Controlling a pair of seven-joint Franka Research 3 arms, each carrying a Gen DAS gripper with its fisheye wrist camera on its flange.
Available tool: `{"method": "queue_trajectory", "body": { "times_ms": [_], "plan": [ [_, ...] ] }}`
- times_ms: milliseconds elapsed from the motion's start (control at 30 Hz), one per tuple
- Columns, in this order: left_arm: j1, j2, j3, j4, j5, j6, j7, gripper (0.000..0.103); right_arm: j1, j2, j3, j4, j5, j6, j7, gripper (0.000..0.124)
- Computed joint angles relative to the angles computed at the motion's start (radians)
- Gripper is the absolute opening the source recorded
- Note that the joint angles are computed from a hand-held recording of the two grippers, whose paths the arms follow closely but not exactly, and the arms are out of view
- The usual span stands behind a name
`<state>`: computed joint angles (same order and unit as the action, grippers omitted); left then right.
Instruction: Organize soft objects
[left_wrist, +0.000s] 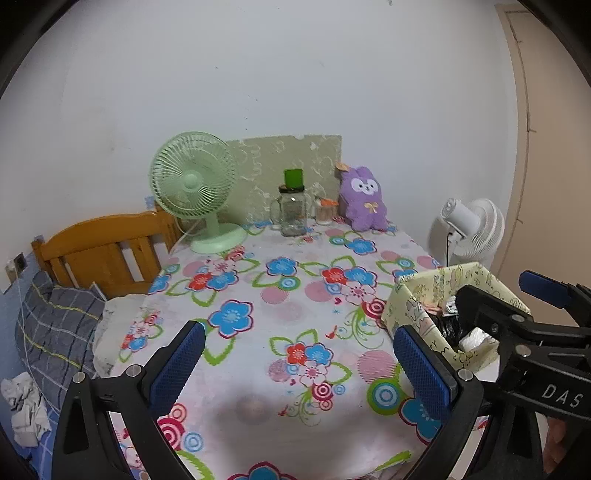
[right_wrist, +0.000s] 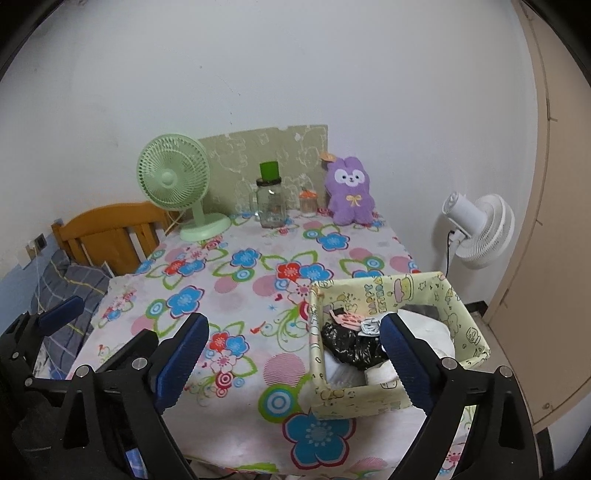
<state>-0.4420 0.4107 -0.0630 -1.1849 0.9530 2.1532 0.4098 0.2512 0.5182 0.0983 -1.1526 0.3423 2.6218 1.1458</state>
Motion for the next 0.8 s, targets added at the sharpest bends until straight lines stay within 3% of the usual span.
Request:
{"method": "queue_trajectory", "body": {
  "times_ms": [300,800],
  "plan": [
    [-0.002,-0.088,-0.012,-0.093,0.083,-0.030,-0.107,0.103,-0.018,-0.085,0.032,-0.118,0.079,0.116,-0.067,0.101],
    [0.017,-0.111,-0.041,-0.112,0.134,-0.040,-0.164,0.103,-0.015,-0.120,0.024,-0.169,0.104,0.178,-0.065,0.101]
  ]
}}
